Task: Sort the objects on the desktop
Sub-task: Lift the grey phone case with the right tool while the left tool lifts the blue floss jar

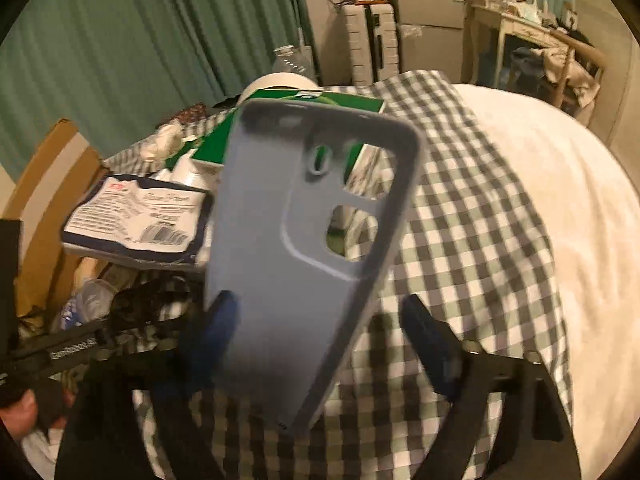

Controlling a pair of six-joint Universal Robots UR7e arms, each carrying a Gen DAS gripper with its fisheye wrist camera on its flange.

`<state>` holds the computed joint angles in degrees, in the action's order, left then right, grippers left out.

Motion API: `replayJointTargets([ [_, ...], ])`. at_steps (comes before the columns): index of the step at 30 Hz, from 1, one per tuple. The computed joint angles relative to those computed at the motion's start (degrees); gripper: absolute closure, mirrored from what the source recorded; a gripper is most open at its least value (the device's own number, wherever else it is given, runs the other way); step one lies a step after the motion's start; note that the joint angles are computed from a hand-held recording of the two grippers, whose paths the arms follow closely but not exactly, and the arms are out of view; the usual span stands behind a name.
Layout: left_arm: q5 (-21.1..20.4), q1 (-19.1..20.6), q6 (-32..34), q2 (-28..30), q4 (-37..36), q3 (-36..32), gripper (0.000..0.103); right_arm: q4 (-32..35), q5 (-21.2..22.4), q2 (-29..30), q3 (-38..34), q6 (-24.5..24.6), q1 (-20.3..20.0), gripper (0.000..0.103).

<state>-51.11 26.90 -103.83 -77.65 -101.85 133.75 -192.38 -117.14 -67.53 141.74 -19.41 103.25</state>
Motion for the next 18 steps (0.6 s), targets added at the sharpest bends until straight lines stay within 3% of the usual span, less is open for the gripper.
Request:
replayJointTargets([
  [2, 0.32, -0.71, 0.06, -0.60, 0.26, 0.42, 0.002, -0.73, -0.11, 0.27, 0.21, -1.18, 0.89, 0.046],
  [5, 0.17, -1.47, 0.77, -1.90, -0.34, 1.17, 0.003, -4.05, -2.19, 1.69, 0.63, -3.68, 3.40, 0.060],
  [11, 1.33, -4.01, -0.82, -3.23, 4.38, 0.50, 0.003, -3.08, -2.44, 0.64, 1.13, -4.18, 5.63, 0.080],
  [14, 1.23, -6.34, -2.64, -3.88, 7.30, -0.02, 0.003, 0.13, -0.52, -1.55, 0.98, -3.07, 4.95, 0.087],
  [18, 3.45, -7.53, -3.61, -1.92, 9.47, -2.45, 0.003, -0.83, -1.23, -2.62, 1.94, -3.36, 6.25, 0.092],
])
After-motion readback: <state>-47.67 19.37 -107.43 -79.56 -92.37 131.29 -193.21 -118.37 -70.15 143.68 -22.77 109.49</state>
